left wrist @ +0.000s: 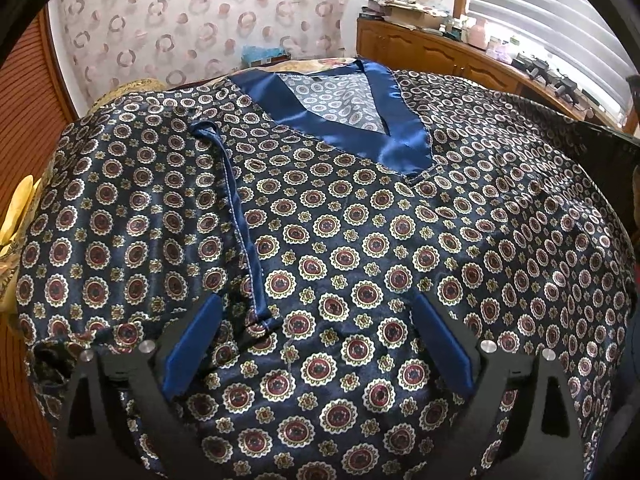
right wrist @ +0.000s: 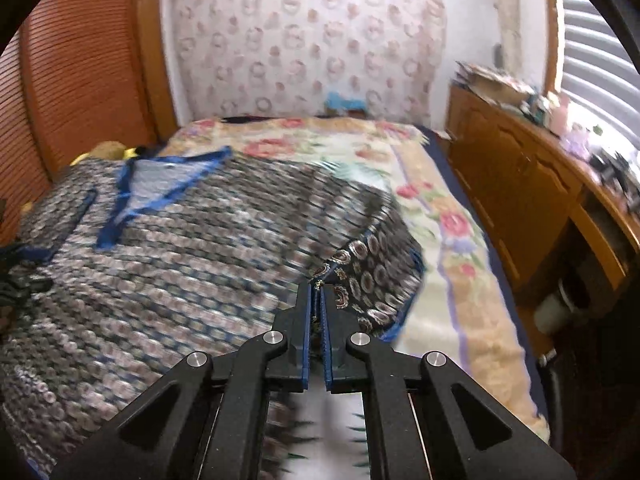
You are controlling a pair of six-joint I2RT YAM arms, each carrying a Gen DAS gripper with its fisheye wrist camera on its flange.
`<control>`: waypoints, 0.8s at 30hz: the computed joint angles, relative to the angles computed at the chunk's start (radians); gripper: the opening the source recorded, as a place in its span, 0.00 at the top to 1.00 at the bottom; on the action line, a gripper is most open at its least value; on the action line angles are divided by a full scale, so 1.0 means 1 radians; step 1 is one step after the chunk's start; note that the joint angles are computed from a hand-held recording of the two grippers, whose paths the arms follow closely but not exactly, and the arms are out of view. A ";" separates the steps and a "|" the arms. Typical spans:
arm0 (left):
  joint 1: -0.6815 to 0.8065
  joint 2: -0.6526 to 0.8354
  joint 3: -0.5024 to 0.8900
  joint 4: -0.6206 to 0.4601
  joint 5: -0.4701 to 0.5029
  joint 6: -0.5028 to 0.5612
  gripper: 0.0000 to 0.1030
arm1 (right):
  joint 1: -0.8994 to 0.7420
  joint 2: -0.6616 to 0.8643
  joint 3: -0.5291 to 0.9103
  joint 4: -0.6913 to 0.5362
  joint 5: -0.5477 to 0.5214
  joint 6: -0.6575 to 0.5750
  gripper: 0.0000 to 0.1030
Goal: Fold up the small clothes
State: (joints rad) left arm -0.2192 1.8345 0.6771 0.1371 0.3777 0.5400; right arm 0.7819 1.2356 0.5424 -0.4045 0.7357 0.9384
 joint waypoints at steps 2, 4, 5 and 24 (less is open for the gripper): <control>0.012 -0.029 -0.033 0.033 0.013 -0.004 0.06 | 0.010 0.054 0.034 0.036 -0.014 -0.037 0.98; 0.027 -0.063 -0.064 0.052 0.045 -0.014 0.06 | 0.014 0.116 0.067 0.070 -0.030 -0.060 0.98; 0.036 -0.087 -0.086 0.072 0.061 -0.023 0.06 | 0.015 0.148 0.077 0.096 -0.046 -0.070 0.98; 0.059 -0.476 -0.268 0.048 0.215 -0.098 0.06 | 0.101 0.300 0.111 0.121 -0.071 0.066 0.83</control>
State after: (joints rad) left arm -0.1606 1.3583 0.4086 0.1849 0.5926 0.4419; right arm 0.8833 1.5358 0.6530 -0.2838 0.6642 1.0043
